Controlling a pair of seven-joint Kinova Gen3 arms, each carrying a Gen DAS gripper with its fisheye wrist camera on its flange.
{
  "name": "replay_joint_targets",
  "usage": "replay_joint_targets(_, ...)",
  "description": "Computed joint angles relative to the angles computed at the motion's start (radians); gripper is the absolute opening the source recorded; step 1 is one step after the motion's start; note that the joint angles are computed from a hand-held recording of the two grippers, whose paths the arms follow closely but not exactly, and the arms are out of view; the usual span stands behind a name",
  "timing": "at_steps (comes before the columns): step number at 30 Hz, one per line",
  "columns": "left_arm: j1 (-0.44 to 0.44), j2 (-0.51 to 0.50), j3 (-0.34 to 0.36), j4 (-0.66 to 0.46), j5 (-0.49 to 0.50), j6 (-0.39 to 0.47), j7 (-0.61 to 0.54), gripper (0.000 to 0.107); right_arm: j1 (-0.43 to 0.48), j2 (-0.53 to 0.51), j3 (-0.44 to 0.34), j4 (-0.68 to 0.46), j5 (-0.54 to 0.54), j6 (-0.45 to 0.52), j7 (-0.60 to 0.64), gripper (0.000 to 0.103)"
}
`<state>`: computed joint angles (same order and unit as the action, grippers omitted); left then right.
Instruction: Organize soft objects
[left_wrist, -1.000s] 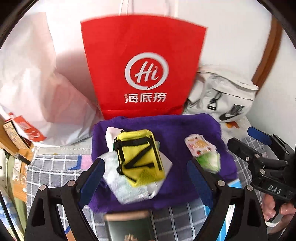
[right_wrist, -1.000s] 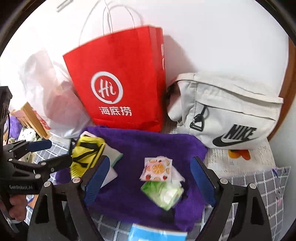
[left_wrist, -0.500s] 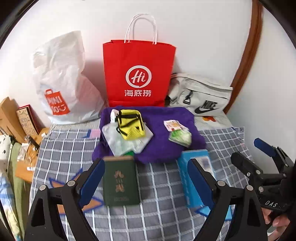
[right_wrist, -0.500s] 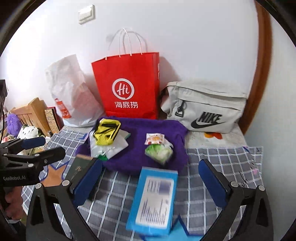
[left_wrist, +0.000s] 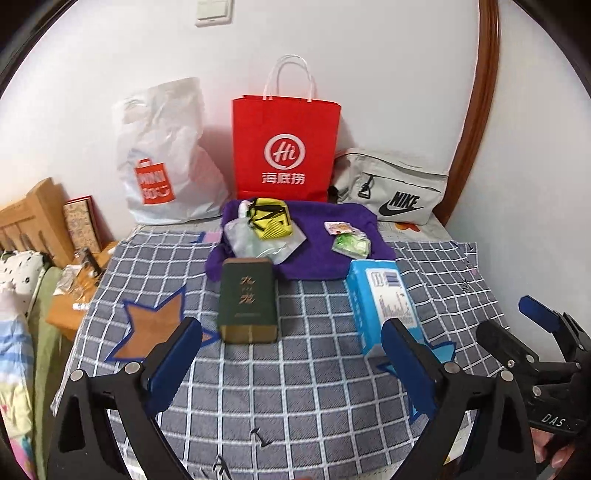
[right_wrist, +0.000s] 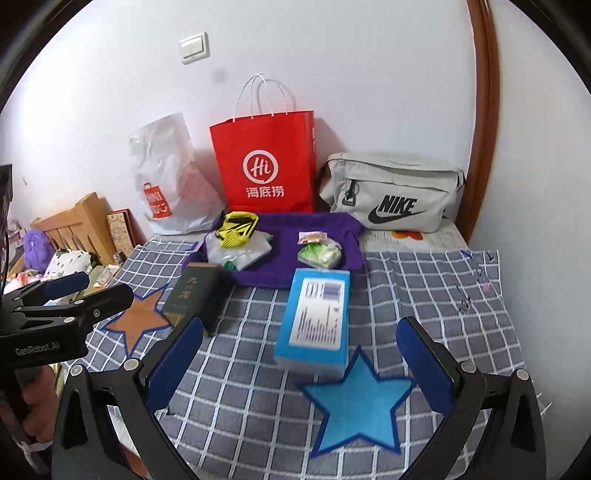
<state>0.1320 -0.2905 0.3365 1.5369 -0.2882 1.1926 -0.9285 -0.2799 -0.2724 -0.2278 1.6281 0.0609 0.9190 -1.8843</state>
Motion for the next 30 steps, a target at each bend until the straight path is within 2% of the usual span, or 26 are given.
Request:
replay_joint_targets(5, -0.016, -0.056, 0.038, 0.046, -0.015, 0.011, 0.041, 0.098, 0.000, -0.052, -0.017, 0.047, -0.001, -0.010, -0.017, 0.103)
replay_joint_targets(15, -0.056, -0.120, 0.087, 0.067, -0.002, 0.026, 0.045, 0.098, 0.024, -0.115, -0.040, 0.093, 0.001, -0.008, -0.038, 0.103)
replay_joint_targets(20, -0.088, -0.135, 0.122, 0.064, -0.006, 0.038, 0.046, 0.098, 0.031, -0.130, -0.040, 0.099, -0.007, -0.005, -0.034, 0.103)
replay_joint_targets(30, -0.122, -0.153, 0.146, 0.056, 0.009, 0.041, 0.029, 0.098, 0.040, -0.139, -0.051, 0.096, -0.006, 0.004, -0.026, 0.103)
